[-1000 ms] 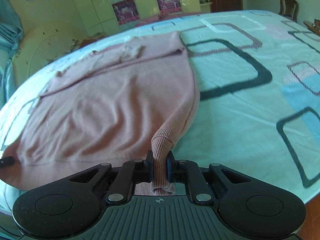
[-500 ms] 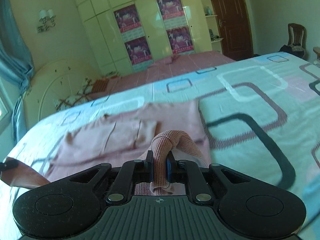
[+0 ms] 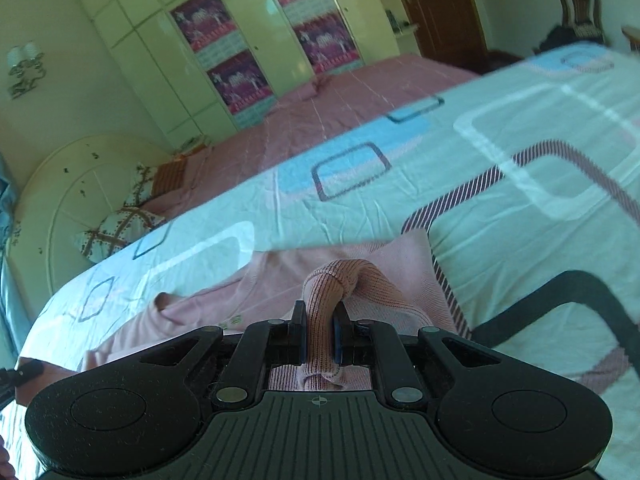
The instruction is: Fold small clothes
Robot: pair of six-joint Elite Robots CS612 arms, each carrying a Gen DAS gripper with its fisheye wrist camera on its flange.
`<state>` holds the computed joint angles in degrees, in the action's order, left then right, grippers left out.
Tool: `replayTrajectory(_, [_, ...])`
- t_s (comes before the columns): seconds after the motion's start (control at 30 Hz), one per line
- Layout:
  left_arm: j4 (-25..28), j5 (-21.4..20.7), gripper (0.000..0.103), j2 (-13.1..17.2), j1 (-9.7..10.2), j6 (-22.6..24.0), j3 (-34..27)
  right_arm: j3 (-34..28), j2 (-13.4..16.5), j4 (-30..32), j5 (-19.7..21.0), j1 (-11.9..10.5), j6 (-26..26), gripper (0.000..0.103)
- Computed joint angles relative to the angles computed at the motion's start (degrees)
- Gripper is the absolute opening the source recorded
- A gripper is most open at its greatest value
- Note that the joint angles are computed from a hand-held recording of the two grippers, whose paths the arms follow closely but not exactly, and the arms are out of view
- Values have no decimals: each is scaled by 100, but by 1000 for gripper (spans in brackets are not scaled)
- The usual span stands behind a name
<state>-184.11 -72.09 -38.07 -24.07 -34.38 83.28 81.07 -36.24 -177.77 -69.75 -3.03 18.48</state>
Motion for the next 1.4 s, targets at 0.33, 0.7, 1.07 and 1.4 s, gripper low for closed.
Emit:
replayTrajectory(0.33, [-93, 301, 77, 54, 106, 505, 48, -380, 316, -93, -181, -79, 22, 71])
replayTrajectory(0.7, [665, -571, 68, 398, 291, 993, -568, -782, 601, 418, 253, -89, -1002, 71])
replayTrajectory(1.07, [1152, -1167, 20, 653, 411, 1391, -1021, -1523, 947, 1347, 295, -29, -2000, 22])
replayTrajectory(1.4, [-531, -379, 13, 654, 252, 1148, -764, -1245, 846, -29, 241, -75, -1831, 7])
